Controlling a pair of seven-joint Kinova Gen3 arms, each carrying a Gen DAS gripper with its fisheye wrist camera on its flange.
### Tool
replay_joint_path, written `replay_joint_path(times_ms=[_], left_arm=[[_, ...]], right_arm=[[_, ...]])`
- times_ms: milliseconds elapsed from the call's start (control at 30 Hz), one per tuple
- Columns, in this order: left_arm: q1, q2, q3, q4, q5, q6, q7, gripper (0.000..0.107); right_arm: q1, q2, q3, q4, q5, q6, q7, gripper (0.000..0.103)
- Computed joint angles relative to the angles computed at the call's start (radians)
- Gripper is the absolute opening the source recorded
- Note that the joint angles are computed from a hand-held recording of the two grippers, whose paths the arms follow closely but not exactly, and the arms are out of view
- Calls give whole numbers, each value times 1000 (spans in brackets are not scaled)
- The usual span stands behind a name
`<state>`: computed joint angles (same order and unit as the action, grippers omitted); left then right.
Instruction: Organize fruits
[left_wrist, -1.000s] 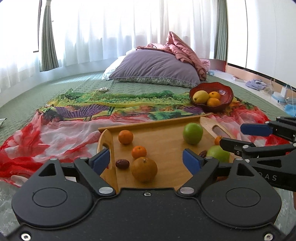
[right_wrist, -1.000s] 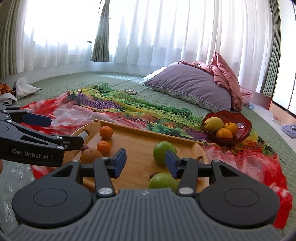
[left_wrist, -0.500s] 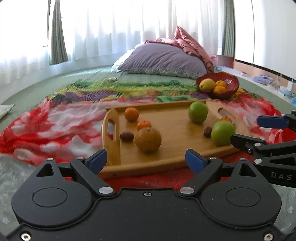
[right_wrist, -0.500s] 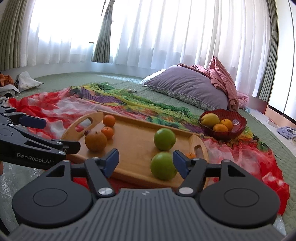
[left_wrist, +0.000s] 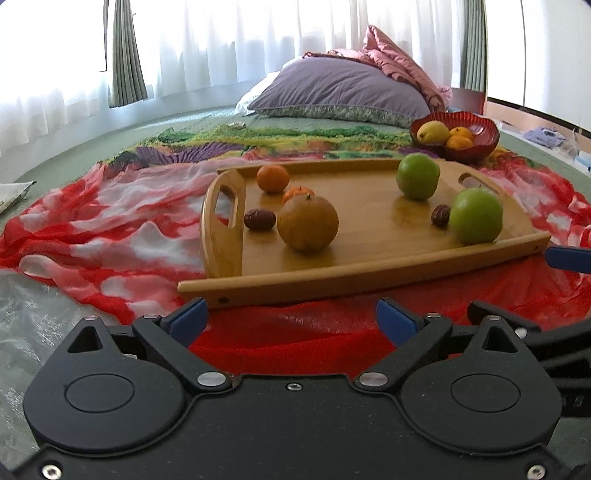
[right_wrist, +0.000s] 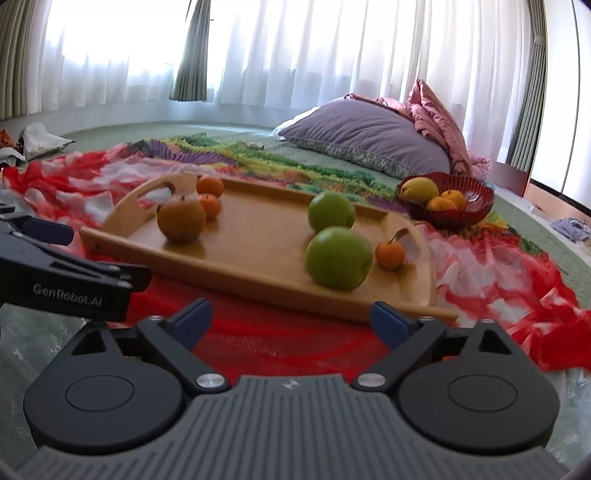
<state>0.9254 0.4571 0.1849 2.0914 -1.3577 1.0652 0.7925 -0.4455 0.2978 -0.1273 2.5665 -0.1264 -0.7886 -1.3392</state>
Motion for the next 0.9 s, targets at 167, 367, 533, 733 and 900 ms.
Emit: replay_joint_path(times_ms=[167, 367, 533, 733, 900], left_arm=[[-16, 17, -7, -1, 5, -28, 1, 103], [-24, 33, -21, -11, 25, -58, -6, 103], [-35, 18, -32, 17, -3, -107, 43, 103], [-36, 26, -28, 8, 4, -100, 31, 103], [-36, 25, -32, 19, -14, -108, 63, 103]], right_arm=[[-30, 41, 7, -8, -60, 0, 2, 103], [-35, 69, 18, -20, -93, 15, -27, 103], [-31, 77, 22, -27, -88, 27, -45, 103], [10, 73, 12, -37, -32, 57, -100, 103], [17, 76, 15, -36, -12, 53, -118, 103]])
